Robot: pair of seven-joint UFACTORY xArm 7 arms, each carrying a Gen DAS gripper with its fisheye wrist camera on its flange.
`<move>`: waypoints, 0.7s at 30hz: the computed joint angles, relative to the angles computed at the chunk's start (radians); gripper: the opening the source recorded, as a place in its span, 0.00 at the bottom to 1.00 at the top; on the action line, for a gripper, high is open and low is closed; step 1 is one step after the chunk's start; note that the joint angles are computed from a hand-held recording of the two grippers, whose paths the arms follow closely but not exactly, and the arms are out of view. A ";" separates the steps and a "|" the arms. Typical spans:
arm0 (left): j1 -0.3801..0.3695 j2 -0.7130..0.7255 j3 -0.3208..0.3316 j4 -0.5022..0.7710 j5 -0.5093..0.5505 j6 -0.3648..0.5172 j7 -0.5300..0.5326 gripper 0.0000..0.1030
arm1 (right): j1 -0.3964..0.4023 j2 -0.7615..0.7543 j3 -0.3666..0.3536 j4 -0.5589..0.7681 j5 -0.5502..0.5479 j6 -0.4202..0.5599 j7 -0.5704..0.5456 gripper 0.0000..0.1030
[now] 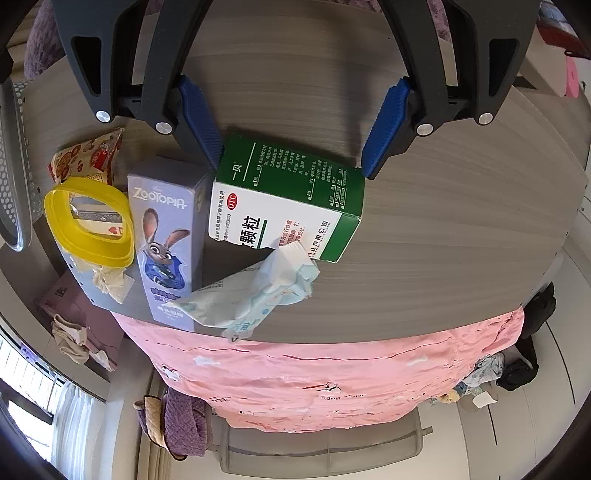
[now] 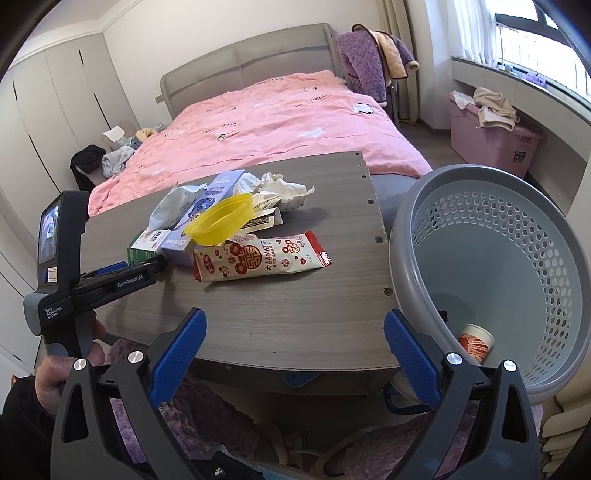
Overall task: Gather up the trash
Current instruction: 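Return both tools from the basket to the table, then grasp the green medicine box with the left tool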
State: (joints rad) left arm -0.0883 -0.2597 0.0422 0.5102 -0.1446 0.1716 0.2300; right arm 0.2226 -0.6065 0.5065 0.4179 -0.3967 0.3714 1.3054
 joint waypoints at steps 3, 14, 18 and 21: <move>0.006 0.002 0.015 0.004 -0.009 0.000 0.006 0.70 | -0.001 0.013 -0.001 0.007 -0.003 -0.003 -0.003 0.92; 0.062 -0.008 0.044 0.003 -0.019 0.006 0.023 0.70 | -0.002 0.046 0.000 0.028 -0.018 -0.011 -0.007 0.92; 0.095 -0.005 0.052 0.006 -0.011 0.004 0.016 0.70 | -0.002 0.061 0.005 0.041 -0.026 -0.010 -0.005 0.92; 0.128 0.002 0.052 0.013 0.005 -0.005 -0.001 0.70 | -0.001 0.069 0.006 0.048 -0.033 -0.010 -0.002 0.92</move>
